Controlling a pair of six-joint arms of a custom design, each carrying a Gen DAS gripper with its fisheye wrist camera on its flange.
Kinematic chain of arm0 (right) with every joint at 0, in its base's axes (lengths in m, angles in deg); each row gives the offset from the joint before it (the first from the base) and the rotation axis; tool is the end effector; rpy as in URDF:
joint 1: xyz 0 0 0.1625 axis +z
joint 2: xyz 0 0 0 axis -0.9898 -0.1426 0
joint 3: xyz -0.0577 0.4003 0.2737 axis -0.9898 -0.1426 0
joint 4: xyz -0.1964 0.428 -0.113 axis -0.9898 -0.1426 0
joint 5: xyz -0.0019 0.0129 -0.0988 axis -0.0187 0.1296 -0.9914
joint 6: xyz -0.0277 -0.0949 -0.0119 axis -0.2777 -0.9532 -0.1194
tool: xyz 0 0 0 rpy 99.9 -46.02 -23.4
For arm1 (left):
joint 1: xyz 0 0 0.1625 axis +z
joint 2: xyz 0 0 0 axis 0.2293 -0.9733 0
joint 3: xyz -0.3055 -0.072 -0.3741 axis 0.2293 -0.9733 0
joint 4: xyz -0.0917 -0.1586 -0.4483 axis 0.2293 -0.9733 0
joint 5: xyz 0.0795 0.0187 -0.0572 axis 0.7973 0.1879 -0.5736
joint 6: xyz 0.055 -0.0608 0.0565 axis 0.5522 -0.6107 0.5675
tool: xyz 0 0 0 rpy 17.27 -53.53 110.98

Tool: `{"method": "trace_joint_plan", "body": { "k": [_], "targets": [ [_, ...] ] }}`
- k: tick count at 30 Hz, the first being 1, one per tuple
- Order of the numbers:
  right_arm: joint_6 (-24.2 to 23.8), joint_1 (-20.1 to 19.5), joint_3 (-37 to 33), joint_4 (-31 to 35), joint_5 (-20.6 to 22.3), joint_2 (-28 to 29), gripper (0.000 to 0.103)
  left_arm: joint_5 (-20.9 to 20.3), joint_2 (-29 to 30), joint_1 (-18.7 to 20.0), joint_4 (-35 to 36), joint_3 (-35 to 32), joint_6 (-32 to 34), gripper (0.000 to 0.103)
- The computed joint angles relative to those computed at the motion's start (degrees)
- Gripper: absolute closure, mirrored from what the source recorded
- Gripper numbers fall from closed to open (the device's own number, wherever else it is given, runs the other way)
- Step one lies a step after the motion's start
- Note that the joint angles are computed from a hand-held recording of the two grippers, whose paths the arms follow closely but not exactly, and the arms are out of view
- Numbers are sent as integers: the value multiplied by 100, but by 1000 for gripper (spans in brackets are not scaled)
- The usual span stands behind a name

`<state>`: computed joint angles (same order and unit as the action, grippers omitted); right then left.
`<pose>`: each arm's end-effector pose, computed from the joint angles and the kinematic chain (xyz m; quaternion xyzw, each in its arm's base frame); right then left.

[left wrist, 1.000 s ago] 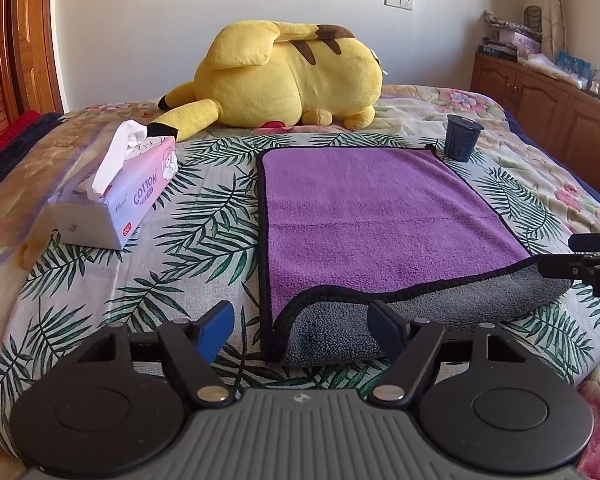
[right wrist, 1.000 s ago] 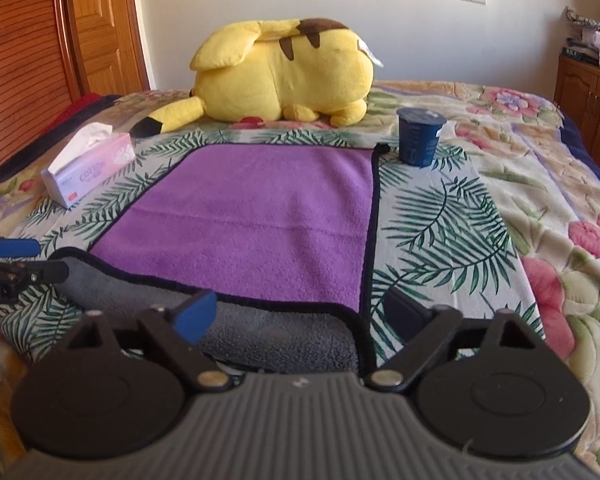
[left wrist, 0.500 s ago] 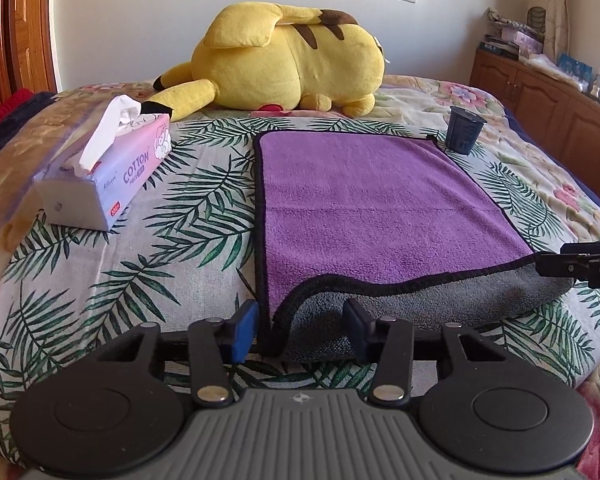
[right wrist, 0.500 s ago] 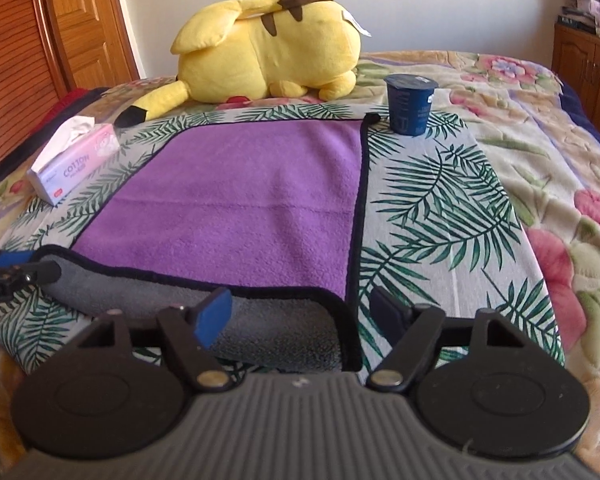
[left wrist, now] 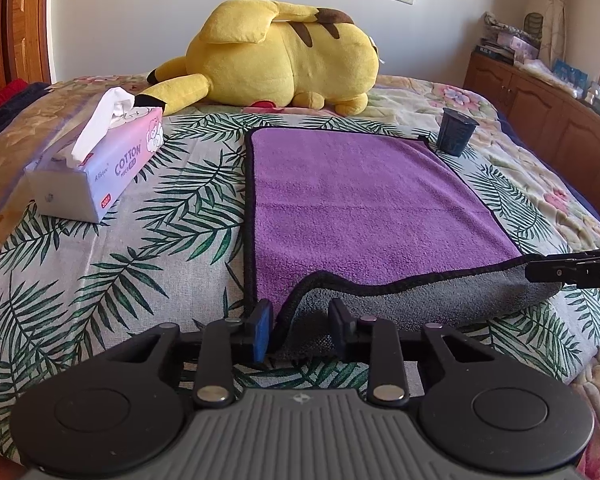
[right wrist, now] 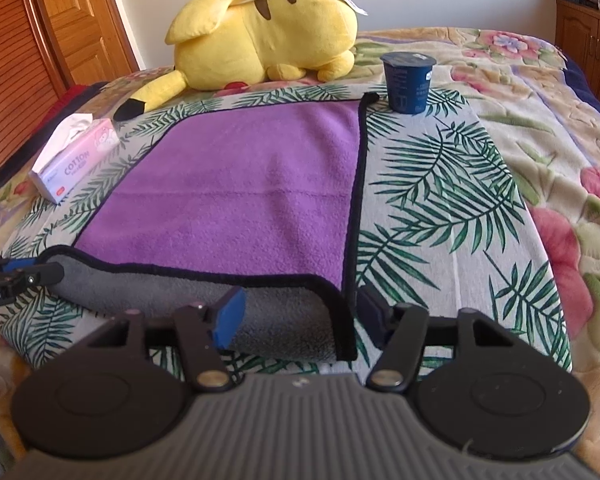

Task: Fold towel

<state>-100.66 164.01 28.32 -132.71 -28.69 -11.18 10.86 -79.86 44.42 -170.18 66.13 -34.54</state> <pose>0.0054 -0.8886 0.2396 0.3432 -0.8943 0.2296 0.1722 -0.2250 -0.7613 0.0204 0.0578 0.8418 -0.4147 0.3408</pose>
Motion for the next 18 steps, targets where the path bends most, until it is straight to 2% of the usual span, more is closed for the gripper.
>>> {"method": "trace_joint_plan", "body": {
  "k": [8,12,18],
  "targets": [
    [-3,7,-46,27,-98,19,61,-6,8,9,39,-11,-34,103],
    [4,10,-97,12,-160,42,73,-39,13,17,36,-12,-15,103],
    [-25,5,-133,98,-155,37,78,-28,8,26,113,-21,-66,103]
  ]
}}
